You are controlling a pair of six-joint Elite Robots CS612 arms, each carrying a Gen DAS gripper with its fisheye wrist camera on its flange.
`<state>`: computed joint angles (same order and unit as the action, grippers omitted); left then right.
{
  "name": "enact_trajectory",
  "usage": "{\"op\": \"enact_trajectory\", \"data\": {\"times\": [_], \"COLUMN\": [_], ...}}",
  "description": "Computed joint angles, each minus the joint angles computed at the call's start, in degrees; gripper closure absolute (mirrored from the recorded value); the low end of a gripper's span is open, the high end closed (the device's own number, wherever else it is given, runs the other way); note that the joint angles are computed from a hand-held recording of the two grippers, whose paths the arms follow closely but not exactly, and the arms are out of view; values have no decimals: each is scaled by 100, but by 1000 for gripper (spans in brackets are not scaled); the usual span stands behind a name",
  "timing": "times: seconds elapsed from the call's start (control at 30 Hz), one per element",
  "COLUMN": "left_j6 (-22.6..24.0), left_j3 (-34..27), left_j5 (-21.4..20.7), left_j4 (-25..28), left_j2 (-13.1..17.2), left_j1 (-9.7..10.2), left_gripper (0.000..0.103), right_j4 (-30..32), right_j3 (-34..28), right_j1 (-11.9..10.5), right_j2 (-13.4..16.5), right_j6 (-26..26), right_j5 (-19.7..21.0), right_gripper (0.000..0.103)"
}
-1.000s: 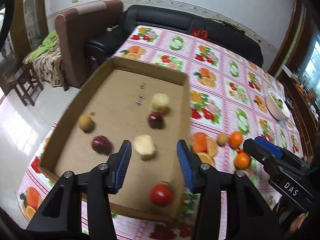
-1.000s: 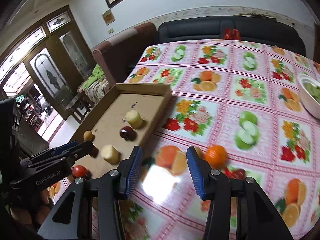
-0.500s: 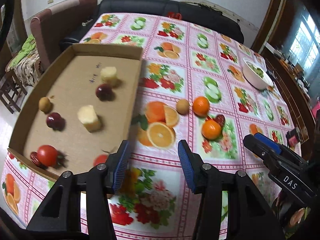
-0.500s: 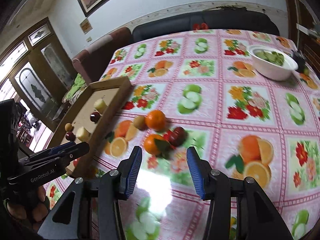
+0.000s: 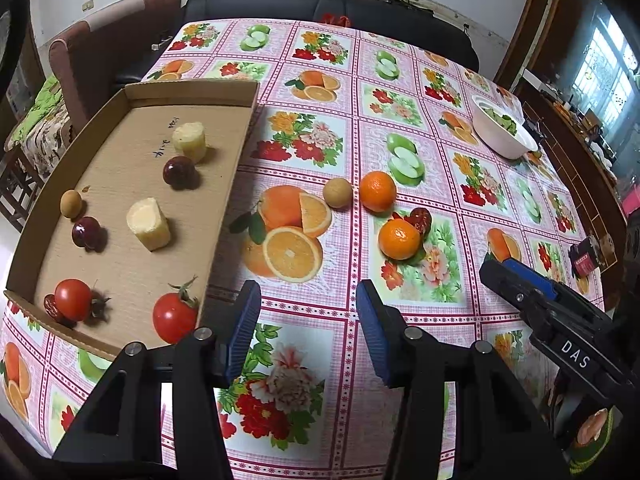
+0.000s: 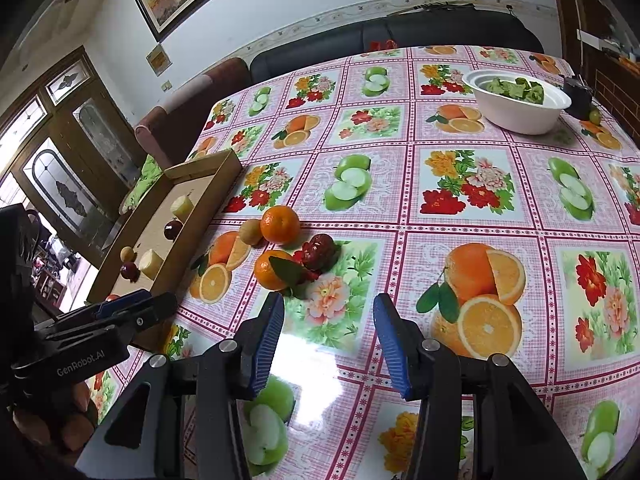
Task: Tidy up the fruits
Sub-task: 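Withdraw both open tools from the tray toward the oranges, then close the right tool on an orange while the left tool grasps another orange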
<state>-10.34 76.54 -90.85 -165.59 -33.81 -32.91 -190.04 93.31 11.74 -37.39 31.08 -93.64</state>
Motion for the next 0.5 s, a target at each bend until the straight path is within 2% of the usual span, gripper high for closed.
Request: {"op": "enact_trajectory", "data": {"times": [0.3, 0.5], "left_j6": [-32, -46], "left_j3": [-139, -204], "left_j5": [-73, -288], "left_j4": [178, 262], "left_j2": [82, 131], "left_j1": [7, 40], "left_gripper": [55, 55], "right_j4": [-3, 213], "right_j3": [-42, -425], "right_j1": [-48, -64], "right_j2": [40, 170], "right_j6": [7, -249], "right_j5": [53, 228], "right_gripper": [54, 53]}}
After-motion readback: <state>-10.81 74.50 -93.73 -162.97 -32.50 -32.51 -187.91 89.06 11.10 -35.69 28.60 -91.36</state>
